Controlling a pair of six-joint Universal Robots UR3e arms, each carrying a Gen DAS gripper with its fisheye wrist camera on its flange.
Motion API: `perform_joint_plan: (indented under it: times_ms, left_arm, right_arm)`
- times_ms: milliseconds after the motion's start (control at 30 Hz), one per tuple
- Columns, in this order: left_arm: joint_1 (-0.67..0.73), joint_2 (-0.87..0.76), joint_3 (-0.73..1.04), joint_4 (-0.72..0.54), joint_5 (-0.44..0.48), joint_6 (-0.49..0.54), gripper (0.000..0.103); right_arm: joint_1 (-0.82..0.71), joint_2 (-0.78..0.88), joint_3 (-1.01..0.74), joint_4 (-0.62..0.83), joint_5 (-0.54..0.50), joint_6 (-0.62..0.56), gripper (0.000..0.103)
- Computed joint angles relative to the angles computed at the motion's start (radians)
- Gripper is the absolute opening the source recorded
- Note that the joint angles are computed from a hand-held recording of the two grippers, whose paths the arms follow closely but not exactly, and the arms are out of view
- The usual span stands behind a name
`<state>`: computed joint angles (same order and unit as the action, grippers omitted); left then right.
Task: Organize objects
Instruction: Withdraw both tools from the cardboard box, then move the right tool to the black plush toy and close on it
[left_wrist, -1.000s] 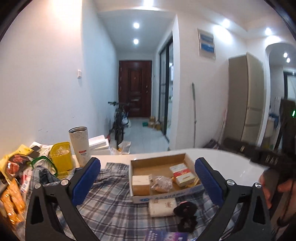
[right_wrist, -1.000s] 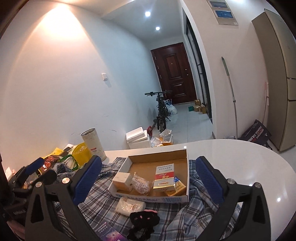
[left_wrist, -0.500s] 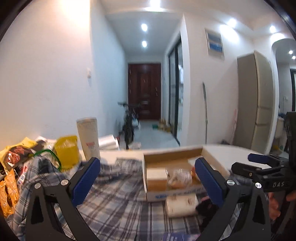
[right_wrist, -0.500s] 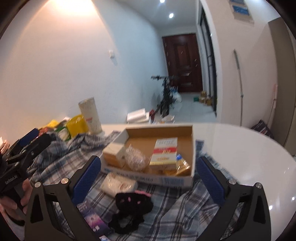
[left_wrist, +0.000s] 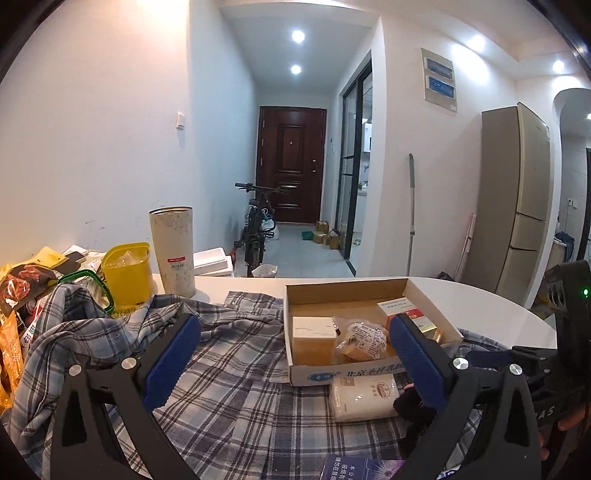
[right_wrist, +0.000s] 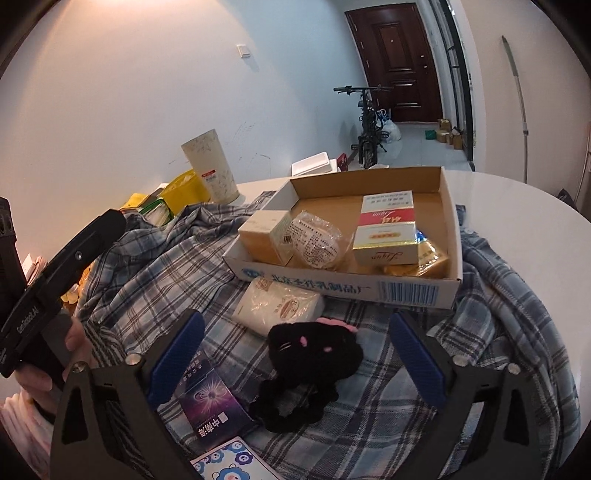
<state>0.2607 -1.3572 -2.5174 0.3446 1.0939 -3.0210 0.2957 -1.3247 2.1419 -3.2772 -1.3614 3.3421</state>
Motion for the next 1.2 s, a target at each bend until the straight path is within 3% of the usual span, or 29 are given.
perform_joint_plan:
  times_ms: [167,300,467,533,700,733,867,1033,1100,1167,1200]
  left_arm:
    - [-0.014,-0.008,-0.003,0.019,0.018,0.003,0.103]
    - [-0.033,-0.018,0.004,0.001,0.023,0.018,0.103]
    - [-0.049,-0.025,0.015,-0.043,0.022,0.034,0.103]
    - [-0.053,-0.026,0.016,-0.049,0.023,0.034,0.103]
    - [-0.052,-0.036,0.019,-0.045,0.026,0.025,0.103]
    - [-0.051,-0.035,0.020,-0.051,0.026,0.023,0.103]
    - [-0.049,-0.040,0.025,-0.064,0.026,0.018,0.103]
    - [-0.051,-0.044,0.026,-0.071,0.026,0.018,0.103]
    - [-0.051,-0.041,0.027,-0.075,0.024,0.020,0.103]
    - [-0.051,-0.042,0.027,-0.076,0.024,0.021,0.103]
    - [-0.050,-0.040,0.030,-0.082,0.023,0.021,0.103]
  right_arm:
    - [0.016,0.039,-0.045,0.061,-0.028,-0.029,0.077]
    - [0.004,0.085,-0.086,0.133,0.012,-0.039,0.071]
    - [0.003,0.093,-0.098,0.169,0.003,-0.049,0.047]
    - [0.001,0.073,-0.071,0.129,0.003,-0.054,0.034]
    - [0.038,0.040,-0.032,-0.014,-0.076,-0.060,0.029]
    - [0.048,0.039,-0.031,-0.032,-0.098,-0.058,0.022]
    - [0.055,0.035,-0.037,-0.032,-0.128,-0.069,0.022]
    - [0.004,0.062,-0.064,0.077,-0.034,-0.048,0.022]
    - [-0.006,0.068,-0.059,0.083,-0.011,-0.043,0.027]
    - [-0.003,0.072,-0.061,0.081,-0.016,-0.043,0.050]
    - [-0.001,0.076,-0.061,0.075,-0.013,-0.043,0.069]
